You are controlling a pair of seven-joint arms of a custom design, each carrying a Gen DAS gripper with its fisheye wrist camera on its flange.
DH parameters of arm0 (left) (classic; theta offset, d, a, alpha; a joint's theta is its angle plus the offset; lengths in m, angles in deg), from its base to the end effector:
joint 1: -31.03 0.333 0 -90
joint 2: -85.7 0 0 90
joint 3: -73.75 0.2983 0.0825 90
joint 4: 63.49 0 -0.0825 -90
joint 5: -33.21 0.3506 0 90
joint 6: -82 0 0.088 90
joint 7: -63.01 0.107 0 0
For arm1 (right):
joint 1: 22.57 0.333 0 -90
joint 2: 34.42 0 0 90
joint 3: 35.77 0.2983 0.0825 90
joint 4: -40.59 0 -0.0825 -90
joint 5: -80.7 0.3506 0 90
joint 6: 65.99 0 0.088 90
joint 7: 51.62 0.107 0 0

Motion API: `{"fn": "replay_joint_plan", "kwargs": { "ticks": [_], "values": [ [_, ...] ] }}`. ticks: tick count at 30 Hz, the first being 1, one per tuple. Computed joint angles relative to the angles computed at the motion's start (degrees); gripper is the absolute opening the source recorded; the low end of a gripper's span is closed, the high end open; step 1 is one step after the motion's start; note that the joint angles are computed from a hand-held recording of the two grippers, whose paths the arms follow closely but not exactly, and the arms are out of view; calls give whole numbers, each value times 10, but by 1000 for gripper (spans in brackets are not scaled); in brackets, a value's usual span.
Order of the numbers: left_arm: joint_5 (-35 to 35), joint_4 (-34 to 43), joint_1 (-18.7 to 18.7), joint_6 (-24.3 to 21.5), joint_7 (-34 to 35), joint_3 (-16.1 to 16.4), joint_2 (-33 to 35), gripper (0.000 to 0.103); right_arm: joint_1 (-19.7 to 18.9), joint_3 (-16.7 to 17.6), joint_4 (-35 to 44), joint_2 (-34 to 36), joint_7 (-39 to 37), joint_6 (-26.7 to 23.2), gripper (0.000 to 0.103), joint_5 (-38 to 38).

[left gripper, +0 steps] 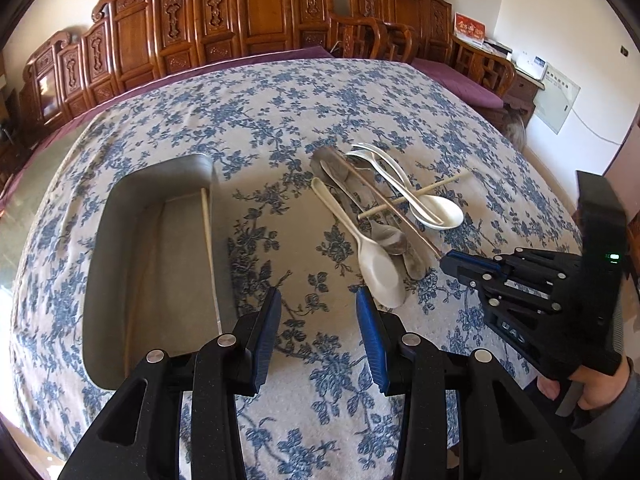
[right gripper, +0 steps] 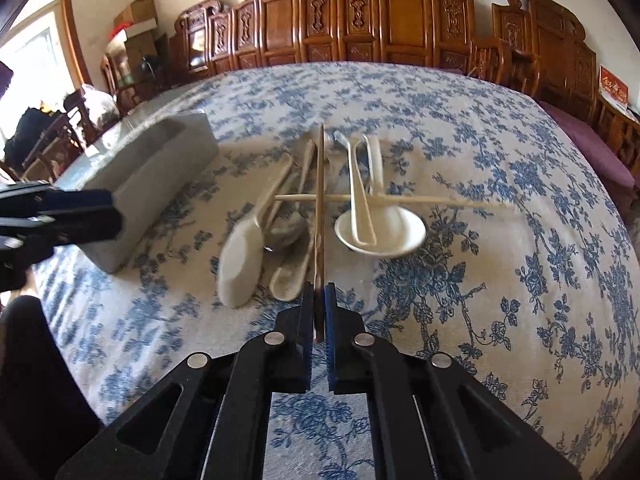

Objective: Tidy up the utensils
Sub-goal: 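Return the right gripper to the pile and grasp another wooden chopstick, then grasp a white plastic fork with the left gripper while the right gripper holds its chopstick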

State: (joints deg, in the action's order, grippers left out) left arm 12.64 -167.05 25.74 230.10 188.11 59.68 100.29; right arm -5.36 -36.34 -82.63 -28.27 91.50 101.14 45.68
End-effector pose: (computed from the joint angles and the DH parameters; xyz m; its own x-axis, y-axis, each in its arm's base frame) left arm 0.6018 -0.1911 0.4624 -0.6327 -0.7729 0.0487 -0.6529 0.4985 -0.5703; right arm 0.5314 0.1961 0.4227 -0.0418 -0.9927 -0.1134 -0.7604 0.1053 -0.6408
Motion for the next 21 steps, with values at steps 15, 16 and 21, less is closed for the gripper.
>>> {"fn": "replay_joint_plan", "kwargs": {
  "ticks": [15, 16, 21],
  "values": [
    [43, 60, -18, -12, -56, -6, 65, 37, -21, -5, -23, -38, 147, 44, 6, -140],
    [44, 65, -18, -14, -59, -8, 70, 37, -24, -3, -23, -39, 155, 44, 6, -149],
    [42, 86, -19, -22, -73, -14, 91, 37, -37, 4, -26, -42, 174, 51, 6, -165]
  ]
}}
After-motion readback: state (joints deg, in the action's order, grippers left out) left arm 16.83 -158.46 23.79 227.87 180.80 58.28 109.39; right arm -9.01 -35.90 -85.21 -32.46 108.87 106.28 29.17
